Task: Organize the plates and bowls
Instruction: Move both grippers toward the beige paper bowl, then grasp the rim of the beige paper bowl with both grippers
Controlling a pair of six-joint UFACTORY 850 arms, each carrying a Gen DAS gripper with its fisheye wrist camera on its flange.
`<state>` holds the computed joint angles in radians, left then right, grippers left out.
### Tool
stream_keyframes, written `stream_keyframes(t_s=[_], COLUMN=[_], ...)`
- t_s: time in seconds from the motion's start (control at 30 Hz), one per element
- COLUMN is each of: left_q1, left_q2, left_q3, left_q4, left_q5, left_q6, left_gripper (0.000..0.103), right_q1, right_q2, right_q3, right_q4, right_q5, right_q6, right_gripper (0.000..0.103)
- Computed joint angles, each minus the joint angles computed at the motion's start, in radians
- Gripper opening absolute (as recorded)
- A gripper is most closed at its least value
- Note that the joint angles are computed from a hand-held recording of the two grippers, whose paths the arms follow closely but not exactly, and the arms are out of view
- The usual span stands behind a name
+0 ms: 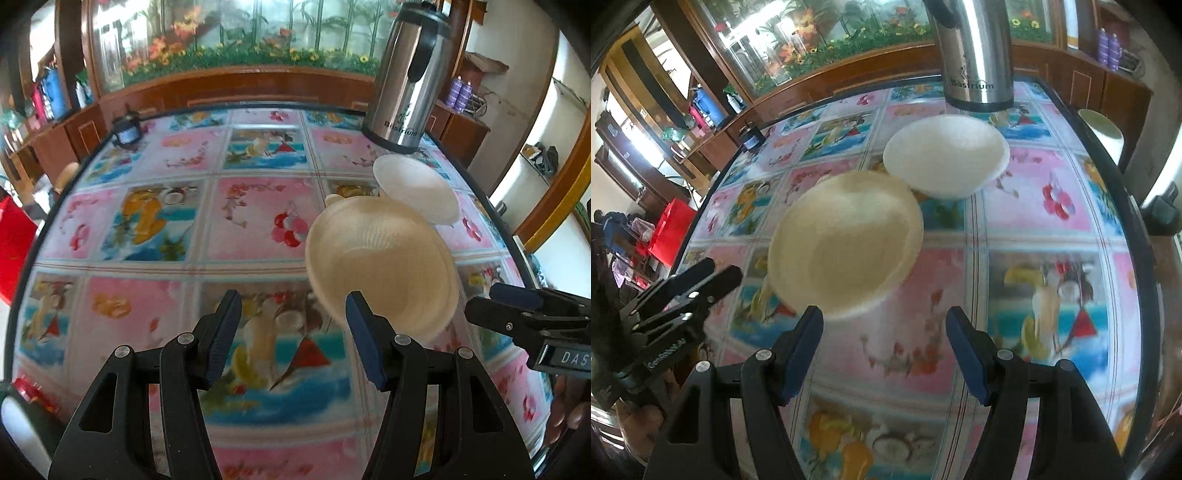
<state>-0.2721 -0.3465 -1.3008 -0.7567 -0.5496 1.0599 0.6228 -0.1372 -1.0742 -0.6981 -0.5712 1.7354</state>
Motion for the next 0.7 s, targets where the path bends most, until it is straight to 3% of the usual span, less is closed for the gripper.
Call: stream_keyframes(t_s=[0.27, 0.4, 0.43, 0.47, 0.5, 0.7], left_q1=[-0.042, -0.054, -0.054, -0.055, -0.057, -0.049], left_q2=[-0.104, -0.135, -0.141, -0.148, -0.158, -0.149], left_q3=[-0.109, -0.136, -0.142, -0.147, -0.157, -0.142], left_q4=[0.135, 0.171, 0.173, 0.179, 0.196, 0.171], left_q5=[-0.046, -0.06, -0.07, -0.08, -0.094, -0.108], left_q6=[-0.19, -0.223, -0.222, -0.224, -0.236, -0.203], left_gripper=[0.059, 0.058, 0.054, 0.033, 0.02, 0.017], right_q1=[-0.071, -0.088, -0.09, -0.091, -0.091, -0.076], right_q2=[-0.047, -0.063, -0.067, -0.067, -0.064, -0.06], right_q3=[-0.025, -0.032, -0.034, -0.032, -0.026, -0.033], right_q4=[0.084, 0.128, 0.14, 0.146, 0.14, 0.118], right_q5=[0.049, 0.07, 0.07, 0.076, 0.083, 0.078], right_q6=[-0.176, -0.261, -0.283, -0.291, -0.283, -0.28], right_gripper=[0.067, 0.042, 0.037, 0.035, 0.033, 0.03])
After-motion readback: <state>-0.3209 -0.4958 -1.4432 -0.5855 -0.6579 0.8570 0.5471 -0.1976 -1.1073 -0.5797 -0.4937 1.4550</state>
